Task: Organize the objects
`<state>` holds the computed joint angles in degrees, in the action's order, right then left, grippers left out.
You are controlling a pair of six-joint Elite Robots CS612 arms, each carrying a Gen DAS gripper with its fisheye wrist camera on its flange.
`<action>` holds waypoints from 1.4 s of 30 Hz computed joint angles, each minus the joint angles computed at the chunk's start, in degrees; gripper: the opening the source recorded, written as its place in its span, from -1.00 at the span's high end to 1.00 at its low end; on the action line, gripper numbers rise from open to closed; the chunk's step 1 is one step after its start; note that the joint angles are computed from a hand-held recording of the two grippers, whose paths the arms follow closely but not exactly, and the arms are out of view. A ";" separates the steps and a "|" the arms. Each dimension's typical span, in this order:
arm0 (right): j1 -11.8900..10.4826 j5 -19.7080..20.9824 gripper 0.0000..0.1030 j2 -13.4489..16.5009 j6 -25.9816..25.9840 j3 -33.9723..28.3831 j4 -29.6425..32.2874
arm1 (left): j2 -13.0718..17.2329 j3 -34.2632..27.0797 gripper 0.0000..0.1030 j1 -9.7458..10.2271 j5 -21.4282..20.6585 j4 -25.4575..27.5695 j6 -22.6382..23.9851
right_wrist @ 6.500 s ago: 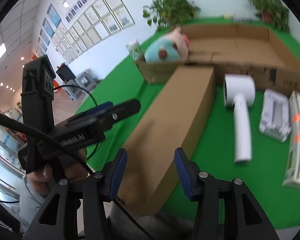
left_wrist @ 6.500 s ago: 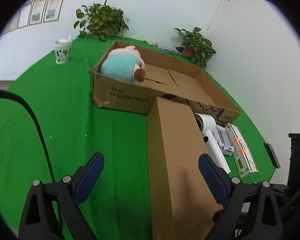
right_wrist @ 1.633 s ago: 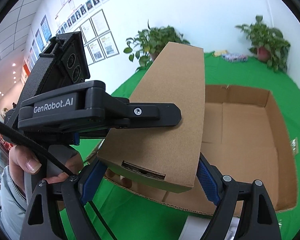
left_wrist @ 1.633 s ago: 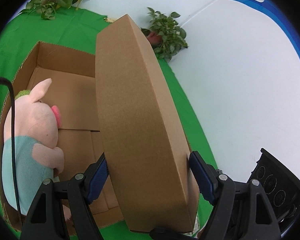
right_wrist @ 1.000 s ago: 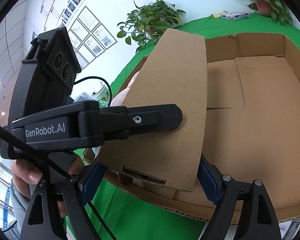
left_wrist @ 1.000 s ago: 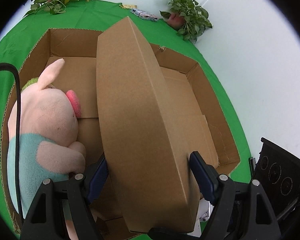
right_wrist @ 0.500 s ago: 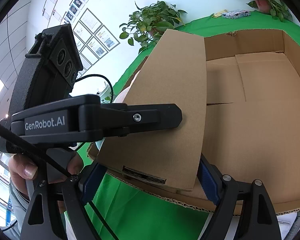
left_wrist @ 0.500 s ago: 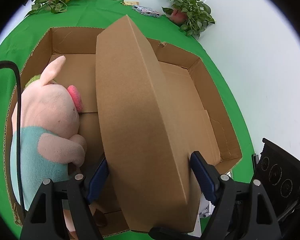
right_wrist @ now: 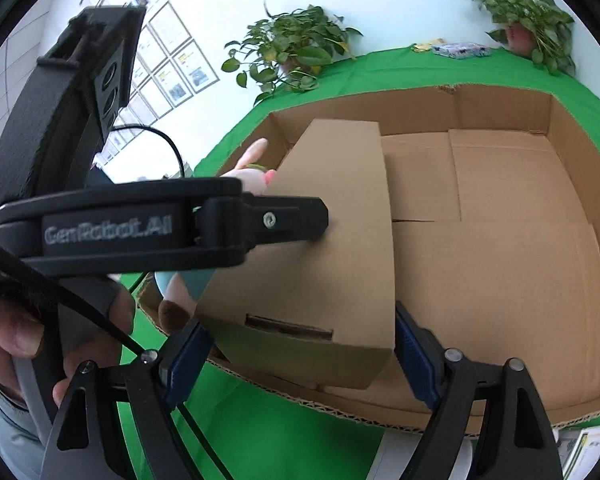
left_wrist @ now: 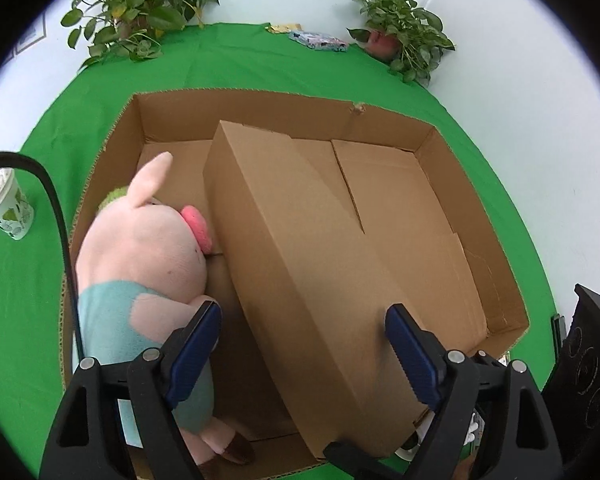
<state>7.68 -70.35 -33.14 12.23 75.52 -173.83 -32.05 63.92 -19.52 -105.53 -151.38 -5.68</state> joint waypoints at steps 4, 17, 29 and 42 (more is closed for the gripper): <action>0.68 -1.78 -0.59 -0.07 -1.17 -0.56 2.64 | 0.01 0.19 -0.60 0.30 -0.71 1.21 0.58; -1.31 7.35 -0.65 0.30 -0.68 -0.19 4.11 | 1.04 -0.74 -0.45 0.67 -3.44 1.18 0.36; 1.45 -0.57 -0.66 -0.12 -3.64 -0.67 7.66 | 0.17 0.77 -0.13 0.75 -1.83 1.78 2.37; -1.83 7.05 -0.19 0.16 0.72 -1.88 8.78 | -0.39 2.47 -0.04 1.80 -4.77 -1.56 -0.56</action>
<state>5.85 -63.29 -32.98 12.95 73.63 -165.05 -32.44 66.39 -17.72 -110.30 -152.94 -6.24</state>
